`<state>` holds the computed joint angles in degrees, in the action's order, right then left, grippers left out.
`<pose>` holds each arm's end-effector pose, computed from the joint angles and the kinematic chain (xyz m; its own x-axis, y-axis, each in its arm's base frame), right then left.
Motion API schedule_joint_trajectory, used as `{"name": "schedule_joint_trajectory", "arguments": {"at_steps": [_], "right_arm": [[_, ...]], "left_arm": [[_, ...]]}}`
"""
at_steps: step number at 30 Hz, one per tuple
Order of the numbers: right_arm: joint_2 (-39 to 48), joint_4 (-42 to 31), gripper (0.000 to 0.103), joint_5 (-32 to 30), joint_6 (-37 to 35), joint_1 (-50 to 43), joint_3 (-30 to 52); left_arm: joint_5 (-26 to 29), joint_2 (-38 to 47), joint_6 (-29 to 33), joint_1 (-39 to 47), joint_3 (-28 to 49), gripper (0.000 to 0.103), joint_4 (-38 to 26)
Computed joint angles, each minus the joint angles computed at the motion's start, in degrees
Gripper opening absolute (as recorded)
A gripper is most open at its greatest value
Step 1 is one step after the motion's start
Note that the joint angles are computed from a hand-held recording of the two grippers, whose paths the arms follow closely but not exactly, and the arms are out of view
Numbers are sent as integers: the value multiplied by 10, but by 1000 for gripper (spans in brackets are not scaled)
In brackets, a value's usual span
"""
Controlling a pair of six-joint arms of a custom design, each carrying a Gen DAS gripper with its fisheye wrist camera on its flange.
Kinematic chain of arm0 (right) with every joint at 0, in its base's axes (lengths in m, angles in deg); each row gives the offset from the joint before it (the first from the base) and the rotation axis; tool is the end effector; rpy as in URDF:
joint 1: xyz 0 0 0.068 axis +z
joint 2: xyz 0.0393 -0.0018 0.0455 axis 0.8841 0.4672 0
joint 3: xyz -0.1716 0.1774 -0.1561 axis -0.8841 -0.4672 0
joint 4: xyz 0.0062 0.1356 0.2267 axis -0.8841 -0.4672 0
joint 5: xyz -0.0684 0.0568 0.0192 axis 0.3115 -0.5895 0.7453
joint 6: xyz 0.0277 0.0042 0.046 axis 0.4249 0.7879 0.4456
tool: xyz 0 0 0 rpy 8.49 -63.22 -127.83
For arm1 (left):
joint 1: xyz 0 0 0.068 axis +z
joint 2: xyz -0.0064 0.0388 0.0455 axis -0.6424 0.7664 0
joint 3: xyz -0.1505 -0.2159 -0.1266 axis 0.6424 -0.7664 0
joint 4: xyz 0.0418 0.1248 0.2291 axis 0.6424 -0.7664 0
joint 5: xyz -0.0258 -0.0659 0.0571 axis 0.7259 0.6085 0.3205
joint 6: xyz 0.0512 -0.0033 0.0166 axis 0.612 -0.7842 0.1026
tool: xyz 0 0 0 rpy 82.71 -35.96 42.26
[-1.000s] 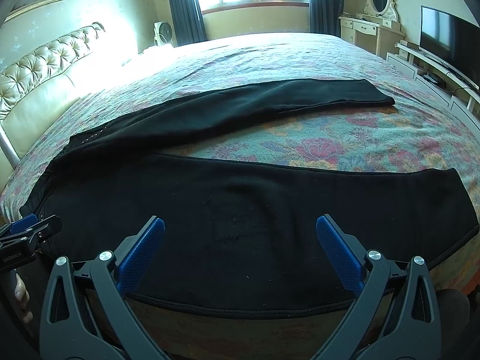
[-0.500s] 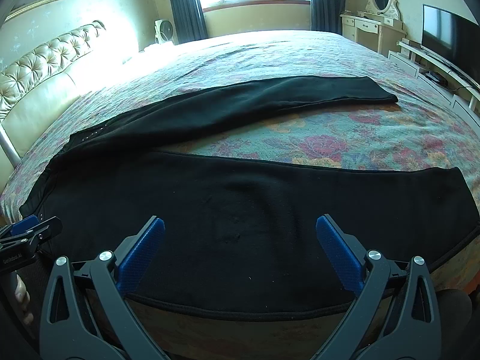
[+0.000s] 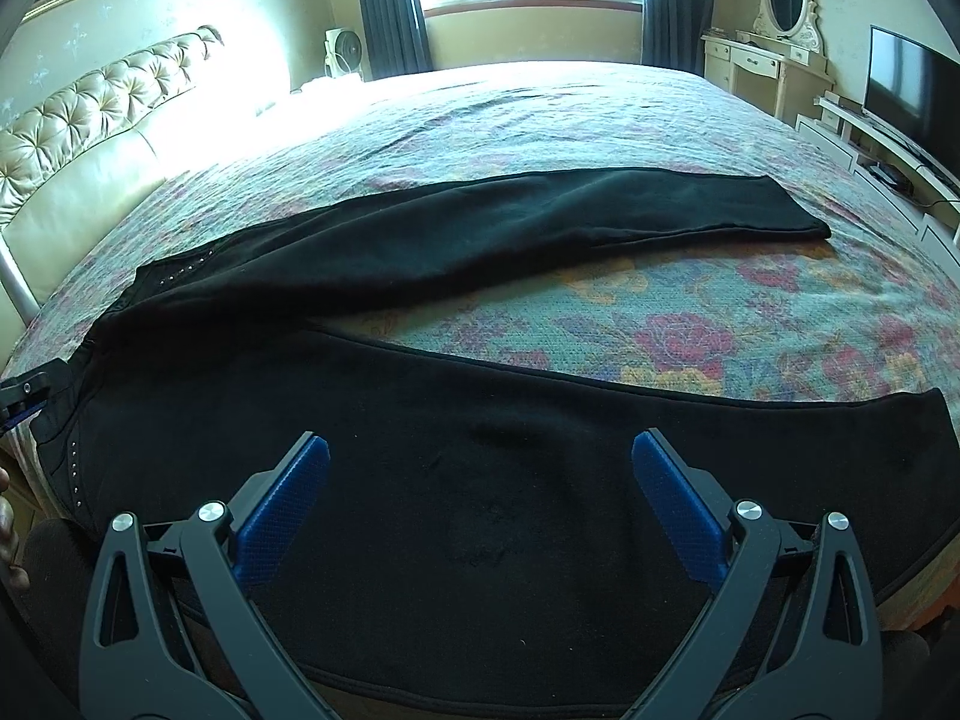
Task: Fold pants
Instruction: 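Grasp the waistband of the black trousers with the left gripper while the right gripper grasps the other waistband corner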
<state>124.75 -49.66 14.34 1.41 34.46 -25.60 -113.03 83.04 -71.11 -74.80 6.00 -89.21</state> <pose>0.2656 -0.1171 0.1667 -0.7193 -0.1812 -0.6706 -0.3401 0.9336 0.1126 0.1481 -0.0820 0.2037 -0.6381 -0.4129 -0.6499 -0.3910 0.9009 -0.1885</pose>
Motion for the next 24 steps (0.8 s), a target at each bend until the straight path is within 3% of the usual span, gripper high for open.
{"name": "schedule_joint_trajectory", "arguments": {"at_steps": [3,6,7,8,11,13,15,18,20,24], "right_arm": [[7,7,101,15,6,31,-1],[12,8,101,20,15,57,3],[13,9,101,19,20,64,5],[13,10,101,19,27,72,6],[15,10,101,19,43,95,11],[19,8,101,19,49,110,16],[25,8,101,21,53,122,21],[33,13,101,29,59,136,25],[43,10,101,35,61,141,31],[62,7,101,43,62,142,43]], "left_arm": [[122,2,144,131,5,98,25],[179,9,286,278,20,98,40],[221,19,348,343,27,98,51],[264,42,412,410,41,98,61],[329,129,521,561,85,98,103],[429,236,578,656,146,98,100],[540,341,599,727,209,97,79],[678,478,578,794,293,97,54],[705,533,556,802,333,97,41],[737,577,581,796,374,97,37]]}}
